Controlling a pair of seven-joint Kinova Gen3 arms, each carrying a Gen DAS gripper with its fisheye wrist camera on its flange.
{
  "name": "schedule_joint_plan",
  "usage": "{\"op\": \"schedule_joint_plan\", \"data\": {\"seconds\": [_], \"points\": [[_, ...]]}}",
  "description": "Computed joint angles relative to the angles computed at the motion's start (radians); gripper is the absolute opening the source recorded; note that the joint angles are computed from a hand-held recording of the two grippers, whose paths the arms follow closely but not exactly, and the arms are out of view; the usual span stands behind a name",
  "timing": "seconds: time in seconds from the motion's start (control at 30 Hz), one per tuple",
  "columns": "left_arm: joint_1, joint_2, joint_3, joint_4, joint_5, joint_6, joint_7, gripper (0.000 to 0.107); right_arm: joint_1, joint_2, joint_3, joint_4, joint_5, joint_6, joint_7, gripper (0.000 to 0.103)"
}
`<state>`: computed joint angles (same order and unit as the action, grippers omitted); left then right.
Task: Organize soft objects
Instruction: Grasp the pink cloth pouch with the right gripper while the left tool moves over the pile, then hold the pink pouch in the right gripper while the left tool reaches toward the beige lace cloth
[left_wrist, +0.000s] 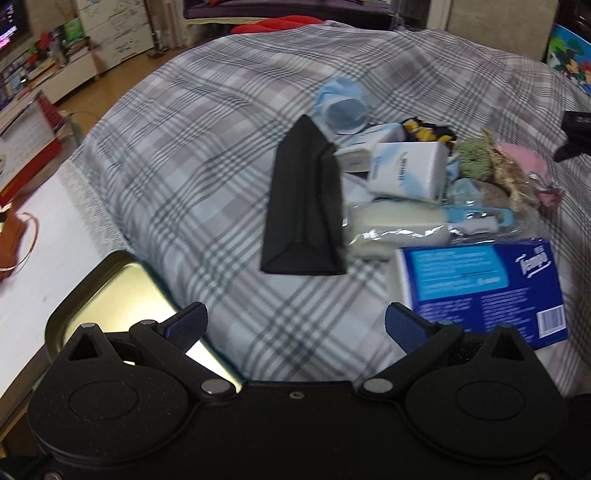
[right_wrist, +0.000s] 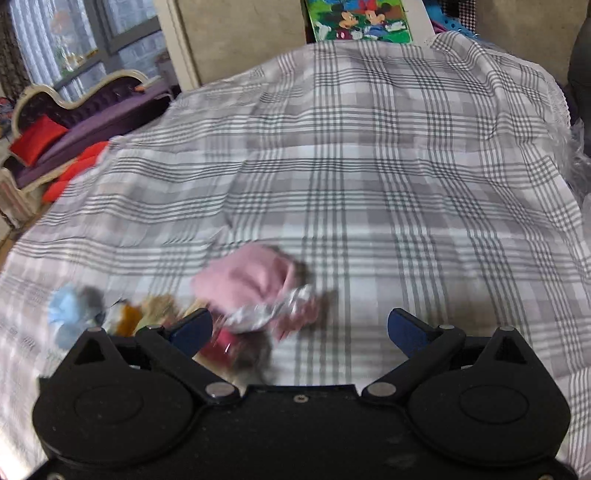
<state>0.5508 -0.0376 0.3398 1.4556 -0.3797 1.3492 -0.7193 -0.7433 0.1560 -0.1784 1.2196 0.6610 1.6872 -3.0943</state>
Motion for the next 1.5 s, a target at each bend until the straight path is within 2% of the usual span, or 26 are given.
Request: {"op": "schedule_joint_plan", "data": {"seconds": [0.1,0.17,0.27,0.43,0.6,0.7,0.77,0.87,1.07,1.27,1.43,1.5], "points": [[0.007,0.040,-0.002,-0.043,-0.007,0.007,-0.007,0.099,0.079,-0.012,0.029,0.011,-0.090,-0.080,0.030,0.093],[0.012,0.065,-0.016,-0.072,0.006,0.006,-0.021,0.099,0.124,-0.017,0.036,0.014,-0.139,-0.137,0.074,0.093],[0.015,0.096,-0.043,-0.111,0.038,-0.009,-0.054,0.099,0.168,0.016,0.051,-0.024,-0.189,-0.168,0.131,0.094],[0.029,0.139,-0.075,-0.162,0.039,-0.034,-0.094,0.099,0.141,0.082,0.065,-0.054,-0.155,-0.158,0.197,0.099],[0.040,0.207,-0.108,-0.246,0.050,-0.022,-0.130,0.099,0.145,0.122,0.083,-0.040,-0.196,-0.187,0.284,0.098],[0.053,0.259,-0.127,-0.311,0.061,0.000,-0.165,0.099,0.152,0.120,0.089,-0.037,-0.226,-0.212,0.319,0.085],[0.053,0.289,-0.139,-0.346,0.088,0.007,-0.196,0.099,0.158,0.104,0.090,-0.025,-0.242,-0.233,0.341,0.072],[0.044,0.336,-0.158,-0.396,0.144,0.022,-0.229,0.099,0.166,0.073,0.091,-0.003,-0.255,-0.258,0.334,0.063],[0.001,0.401,-0.171,-0.461,0.289,0.031,-0.285,0.099,0.172,0.041,0.089,0.019,-0.218,-0.242,0.270,0.062],[0.078,0.435,-0.200,-0.523,0.215,0.053,-0.319,0.098,0.187,0.009,0.076,0.054,-0.198,-0.261,0.228,0.062],[0.033,0.389,-0.179,-0.475,0.296,-0.041,-0.395,0.097,0.197,-0.006,0.064,0.068,-0.190,-0.276,0.207,0.062],[0.015,0.377,-0.160,-0.478,0.332,-0.058,-0.463,0.098,0.202,-0.007,0.063,0.070,-0.191,-0.279,0.201,0.062]]}}
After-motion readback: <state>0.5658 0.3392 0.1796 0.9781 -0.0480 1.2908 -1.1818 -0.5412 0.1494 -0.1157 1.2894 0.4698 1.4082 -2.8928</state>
